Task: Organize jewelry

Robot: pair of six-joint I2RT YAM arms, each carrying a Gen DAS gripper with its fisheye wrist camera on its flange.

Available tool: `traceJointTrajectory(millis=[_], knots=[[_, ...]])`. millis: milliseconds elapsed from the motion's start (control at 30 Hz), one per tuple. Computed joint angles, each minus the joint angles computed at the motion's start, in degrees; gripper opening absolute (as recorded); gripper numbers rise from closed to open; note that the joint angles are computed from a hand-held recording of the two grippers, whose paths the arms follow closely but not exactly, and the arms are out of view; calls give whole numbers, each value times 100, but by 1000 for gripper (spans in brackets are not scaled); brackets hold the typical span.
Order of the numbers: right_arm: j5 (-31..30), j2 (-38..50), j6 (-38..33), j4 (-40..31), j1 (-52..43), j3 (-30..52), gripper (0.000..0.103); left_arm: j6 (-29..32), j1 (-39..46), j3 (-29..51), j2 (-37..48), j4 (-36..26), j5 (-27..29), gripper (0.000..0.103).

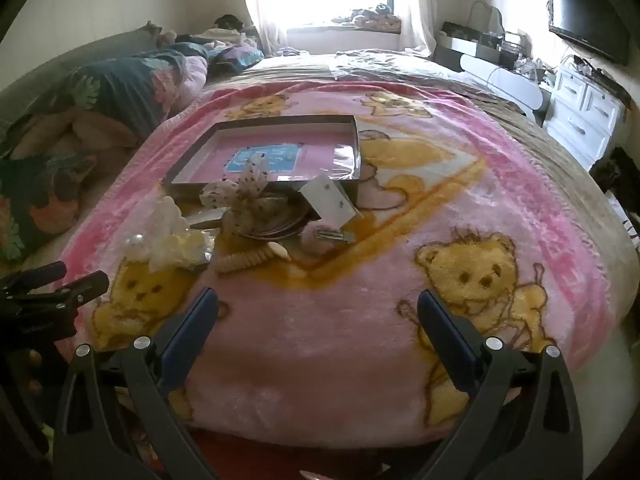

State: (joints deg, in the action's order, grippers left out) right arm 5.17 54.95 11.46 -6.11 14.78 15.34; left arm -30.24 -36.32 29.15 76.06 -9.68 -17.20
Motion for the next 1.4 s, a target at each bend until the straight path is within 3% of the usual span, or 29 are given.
traceJointTrajectory(millis=[100, 200, 400, 1400], knots=[[24, -37, -80, -19, -24, -17, 99, -11, 9, -115, -131, 116, -3, 95], [227, -100, 85, -168, 257, 64, 99, -157, -211, 91, -328, -301, -138, 95], [378, -356, 253, -435, 494, 105, 99, -30, -185, 20, -263, -109, -116, 95], [213, -480, 176, -469, 392, 59, 99, -15, -196, 32, -268, -92, -164, 95]])
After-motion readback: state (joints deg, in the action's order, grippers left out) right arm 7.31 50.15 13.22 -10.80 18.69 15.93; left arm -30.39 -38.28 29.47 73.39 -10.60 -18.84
